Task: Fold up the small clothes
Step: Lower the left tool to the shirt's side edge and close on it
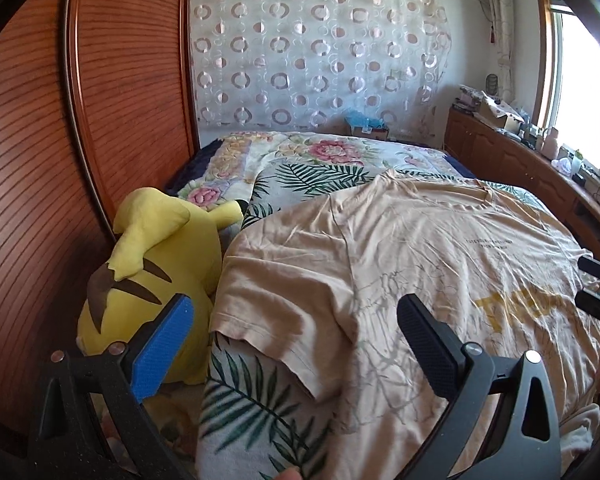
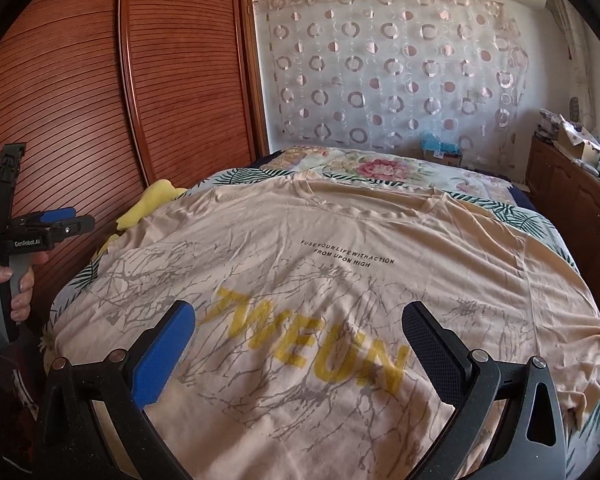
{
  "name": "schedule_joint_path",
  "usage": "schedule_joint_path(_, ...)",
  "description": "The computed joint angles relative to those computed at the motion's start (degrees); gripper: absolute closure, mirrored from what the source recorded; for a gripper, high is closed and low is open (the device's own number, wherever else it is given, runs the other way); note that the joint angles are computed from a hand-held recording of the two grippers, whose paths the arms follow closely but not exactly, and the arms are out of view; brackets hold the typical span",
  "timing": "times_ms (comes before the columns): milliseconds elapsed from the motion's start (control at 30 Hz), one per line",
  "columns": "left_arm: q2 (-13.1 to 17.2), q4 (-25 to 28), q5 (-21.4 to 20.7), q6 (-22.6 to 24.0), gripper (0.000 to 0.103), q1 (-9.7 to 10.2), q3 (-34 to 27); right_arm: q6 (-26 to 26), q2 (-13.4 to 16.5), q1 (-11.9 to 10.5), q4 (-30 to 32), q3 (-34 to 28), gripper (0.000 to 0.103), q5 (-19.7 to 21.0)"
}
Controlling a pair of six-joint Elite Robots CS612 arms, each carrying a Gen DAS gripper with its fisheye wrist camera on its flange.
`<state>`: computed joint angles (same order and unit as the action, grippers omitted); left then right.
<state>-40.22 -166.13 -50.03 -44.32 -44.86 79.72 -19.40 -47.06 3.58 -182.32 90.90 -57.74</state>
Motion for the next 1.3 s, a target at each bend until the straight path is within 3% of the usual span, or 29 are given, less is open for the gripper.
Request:
schedule_joint_path(100, 0.3, -2.4, -4.6, -0.6, 0.028, 1.78, 0.2, -1.6, 0.2, 0.3, 2.1, -1.1, 0.0, -0.3)
schedule_joint_path(200, 0.7, 0.7, -7.0, -1.6, 0.037, 3.19, -1.0, -2.4, 0.3, 0.5, 4.8, -2.2, 0.0, 0.3)
schedule_joint_path(433, 1.6, 9.0, -13.7, -3.4, 0.047, 5.66, -2.9, -5.1, 0.5, 1.0, 8.0, -3.4, 0.0, 1.1)
schedule_joint_path(533, 1.5, 8.7, -16.2, -5.5, 0.057, 6.17, -2.1, -6.5, 0.7, 1.2, 9.1, -3.9, 0.0, 0.6)
schedule_joint_path(633, 1.4, 5.3, -18.3, -6.5, 0.06, 6.45, -0.8, -7.2, 1.0, 1.3, 10.3, -4.3, 0.0, -0.2)
schedule_joint_path(767, 1.2, 4.6, -18.9, -5.9, 0.066, 6.42, -0.4, -7.4, 1.2, 1.4, 11.6, -4.7, 0.0, -1.0)
schedule_joint_path(867, 1.0, 5.8, -17.6, -5.2, 0.08, 6.21, -0.4, -7.3, 1.3, 1.8, 12.1, -5.1, 0.0, -1.3)
schedule_joint_path(933, 0.8, 8.1, -15.4, -5.0, 0.095, 5.94, -0.7, -7.3, 1.4, 1.9, 12.3, -5.3, 0.0, -1.7)
schedule_joint_path(1133, -0.3, 6.4, -10.3, -2.1, 0.099, 4.86, -0.4, -6.5, 1.7, 1.9, 12.0, -5.6, 0.0, -1.3)
schedule_joint_path(1300, 0.1, 3.9, -9.0, 4.1, 0.099, 4.09, -3.6, -5.9, 1.8, 1.8, 12.8, -5.8, 0.0, -0.8)
